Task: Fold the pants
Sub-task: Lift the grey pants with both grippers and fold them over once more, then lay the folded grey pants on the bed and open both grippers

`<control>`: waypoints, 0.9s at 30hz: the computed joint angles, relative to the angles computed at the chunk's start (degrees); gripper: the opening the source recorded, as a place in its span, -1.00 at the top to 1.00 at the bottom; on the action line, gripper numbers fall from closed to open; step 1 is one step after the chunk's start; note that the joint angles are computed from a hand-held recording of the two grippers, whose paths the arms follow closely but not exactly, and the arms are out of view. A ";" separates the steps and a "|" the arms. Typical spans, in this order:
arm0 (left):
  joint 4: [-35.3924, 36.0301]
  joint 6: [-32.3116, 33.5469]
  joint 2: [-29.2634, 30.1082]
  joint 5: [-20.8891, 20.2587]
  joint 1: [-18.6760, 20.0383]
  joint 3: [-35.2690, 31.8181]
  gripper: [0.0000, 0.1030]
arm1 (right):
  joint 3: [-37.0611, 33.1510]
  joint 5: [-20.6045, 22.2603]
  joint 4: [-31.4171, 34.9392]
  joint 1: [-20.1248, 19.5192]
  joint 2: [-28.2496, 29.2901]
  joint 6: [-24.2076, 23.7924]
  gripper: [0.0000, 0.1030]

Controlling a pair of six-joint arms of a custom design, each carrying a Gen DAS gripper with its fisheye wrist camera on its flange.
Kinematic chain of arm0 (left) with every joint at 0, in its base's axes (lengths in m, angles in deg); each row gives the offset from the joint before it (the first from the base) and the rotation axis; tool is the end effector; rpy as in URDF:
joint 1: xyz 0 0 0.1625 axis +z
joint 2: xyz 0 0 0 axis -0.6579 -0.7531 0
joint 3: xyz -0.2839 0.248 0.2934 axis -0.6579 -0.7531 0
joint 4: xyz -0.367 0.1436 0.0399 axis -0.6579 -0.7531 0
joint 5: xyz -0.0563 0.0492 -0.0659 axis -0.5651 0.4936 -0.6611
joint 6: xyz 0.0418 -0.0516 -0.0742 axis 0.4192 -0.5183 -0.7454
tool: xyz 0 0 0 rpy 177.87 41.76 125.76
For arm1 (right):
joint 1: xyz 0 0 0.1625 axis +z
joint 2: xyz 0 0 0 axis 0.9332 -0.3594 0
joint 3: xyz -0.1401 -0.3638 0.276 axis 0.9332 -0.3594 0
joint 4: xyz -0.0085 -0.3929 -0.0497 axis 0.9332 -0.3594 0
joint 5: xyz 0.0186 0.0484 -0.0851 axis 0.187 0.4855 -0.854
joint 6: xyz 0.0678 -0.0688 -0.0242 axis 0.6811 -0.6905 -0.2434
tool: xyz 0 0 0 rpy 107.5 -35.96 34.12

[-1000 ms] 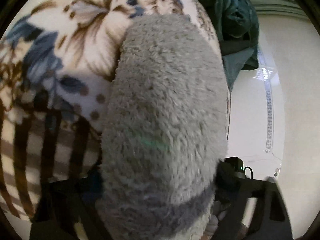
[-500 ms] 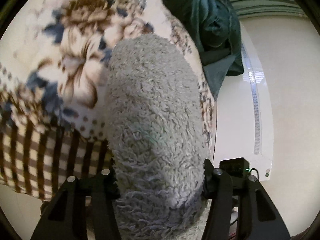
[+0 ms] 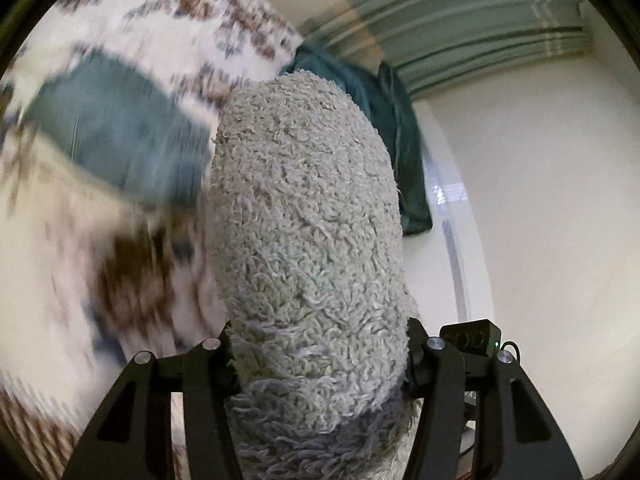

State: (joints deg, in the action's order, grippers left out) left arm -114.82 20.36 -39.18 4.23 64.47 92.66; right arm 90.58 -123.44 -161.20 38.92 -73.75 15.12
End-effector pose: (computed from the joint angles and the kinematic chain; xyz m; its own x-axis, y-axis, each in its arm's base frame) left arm -0.3867 -0.3322 0.2958 -0.9712 0.1186 0.2066 0.0464 0.9449 -0.3240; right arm 0.2140 -0.2610 0.4071 -0.9907 0.1116 -0.0784 0.1336 0.9097 -0.3933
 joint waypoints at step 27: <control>19.27 30.46 6.82 0.99 33.96 -14.96 -0.33 | -11.17 -21.95 -13.36 -6.32 41.40 4.91 -1.00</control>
